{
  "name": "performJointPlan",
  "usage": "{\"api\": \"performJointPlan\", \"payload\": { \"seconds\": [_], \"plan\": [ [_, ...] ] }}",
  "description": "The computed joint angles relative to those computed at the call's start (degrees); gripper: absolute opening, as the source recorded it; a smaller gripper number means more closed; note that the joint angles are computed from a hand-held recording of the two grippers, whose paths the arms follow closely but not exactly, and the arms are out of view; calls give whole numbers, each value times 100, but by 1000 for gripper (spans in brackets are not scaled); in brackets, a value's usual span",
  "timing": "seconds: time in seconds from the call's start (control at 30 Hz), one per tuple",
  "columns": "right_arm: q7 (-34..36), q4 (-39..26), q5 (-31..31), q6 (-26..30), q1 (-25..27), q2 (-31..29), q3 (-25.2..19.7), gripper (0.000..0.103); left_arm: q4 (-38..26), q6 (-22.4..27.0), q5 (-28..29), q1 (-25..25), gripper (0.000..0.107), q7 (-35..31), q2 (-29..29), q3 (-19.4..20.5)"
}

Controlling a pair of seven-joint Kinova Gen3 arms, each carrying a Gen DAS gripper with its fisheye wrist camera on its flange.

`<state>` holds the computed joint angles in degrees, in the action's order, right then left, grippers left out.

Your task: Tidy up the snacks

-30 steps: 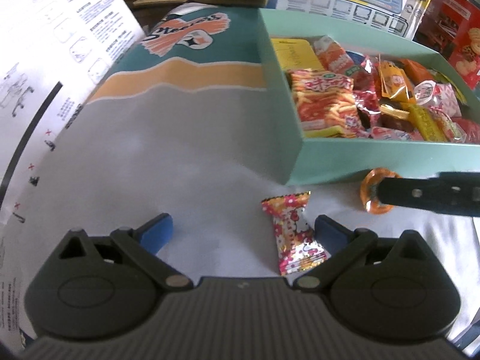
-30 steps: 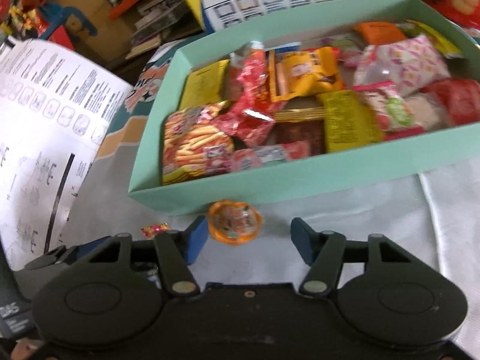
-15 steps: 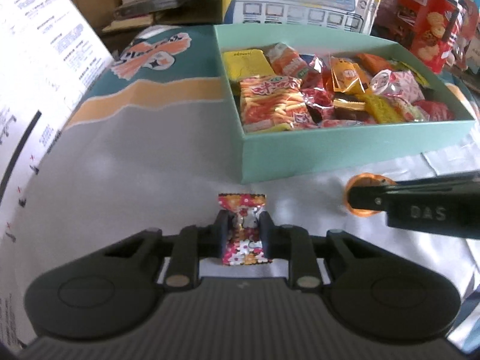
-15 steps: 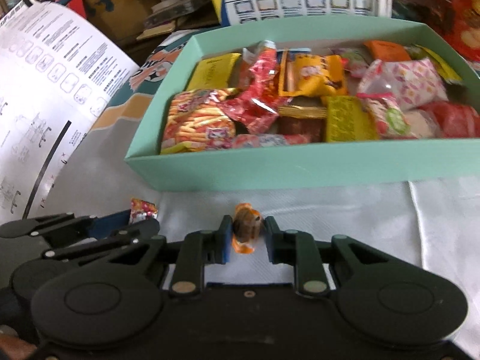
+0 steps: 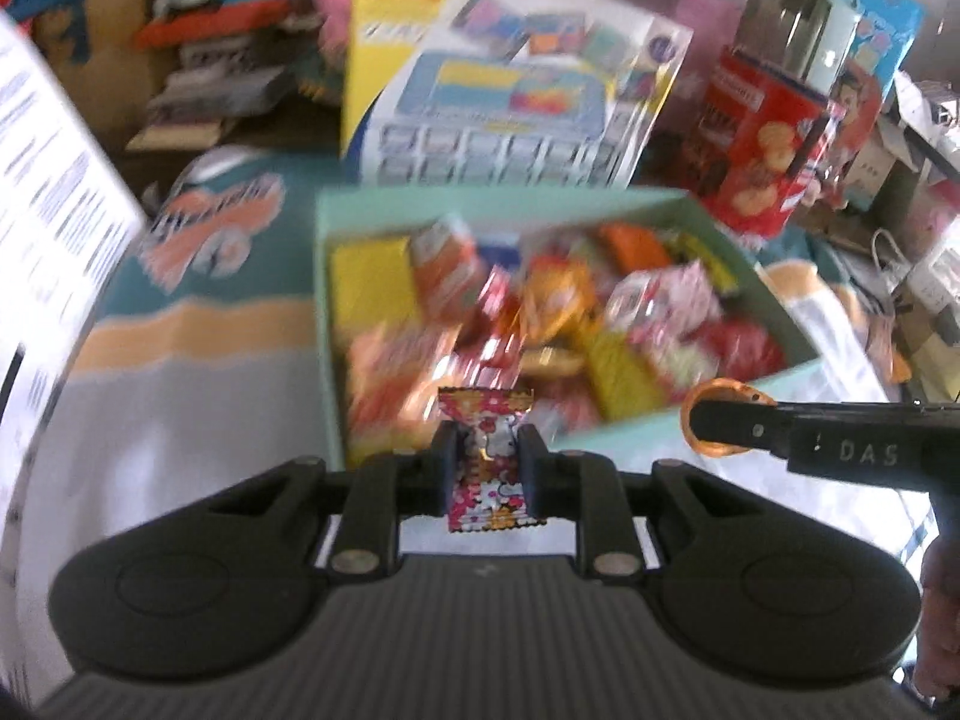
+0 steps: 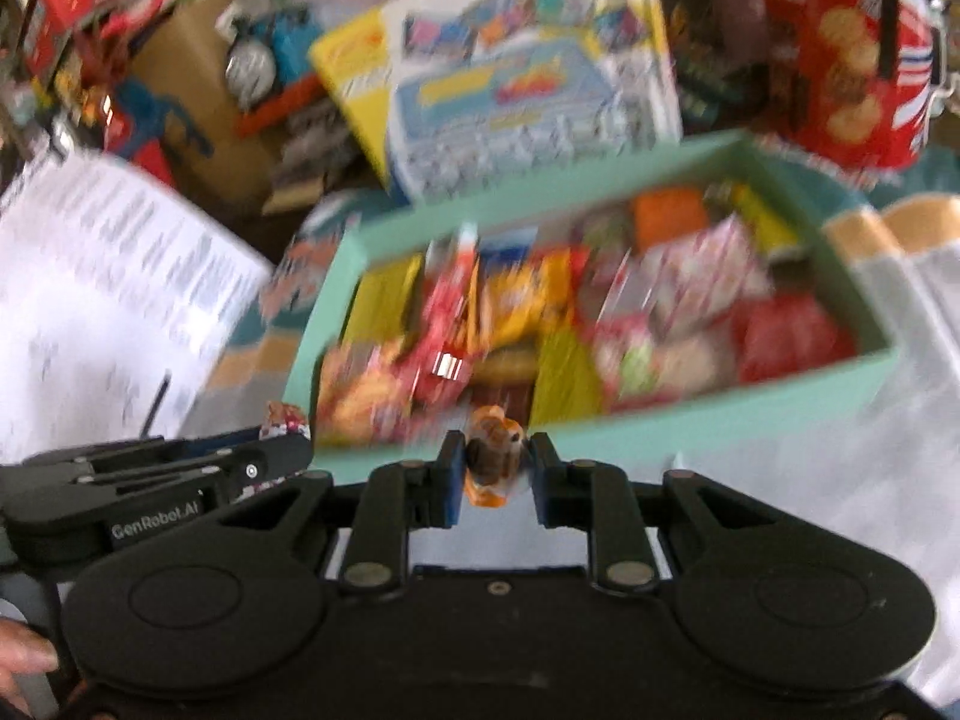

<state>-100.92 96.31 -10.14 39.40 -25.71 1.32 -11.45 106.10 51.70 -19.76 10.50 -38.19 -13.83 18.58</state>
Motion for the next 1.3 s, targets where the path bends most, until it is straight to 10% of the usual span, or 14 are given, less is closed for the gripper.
{"api": "performJointPlan", "payload": {
  "seconds": [0.47, 0.53, 0.67, 1.3],
  "plan": [
    [156, -2304, -362, 586, 514, 1788, 217, 25, -2336, 157, -206, 538, 22, -925, 2276, -988],
    [121, -2407, -357, 548, 529, 1884, 224, 43, -2558, 310, -399, 711, 37, -803, 2491, -1132],
    [-82, -2246, -261, 215, 482, 1825, 272, 102, -2565, 548, -843, 1117, 101, -324, 2596, -1447],
    [-850, -1301, 867, 614, -31, 752, 301, 103, -1739, 1573, -1146, 1421, 103, 614, 1593, -845]
  ]
}}
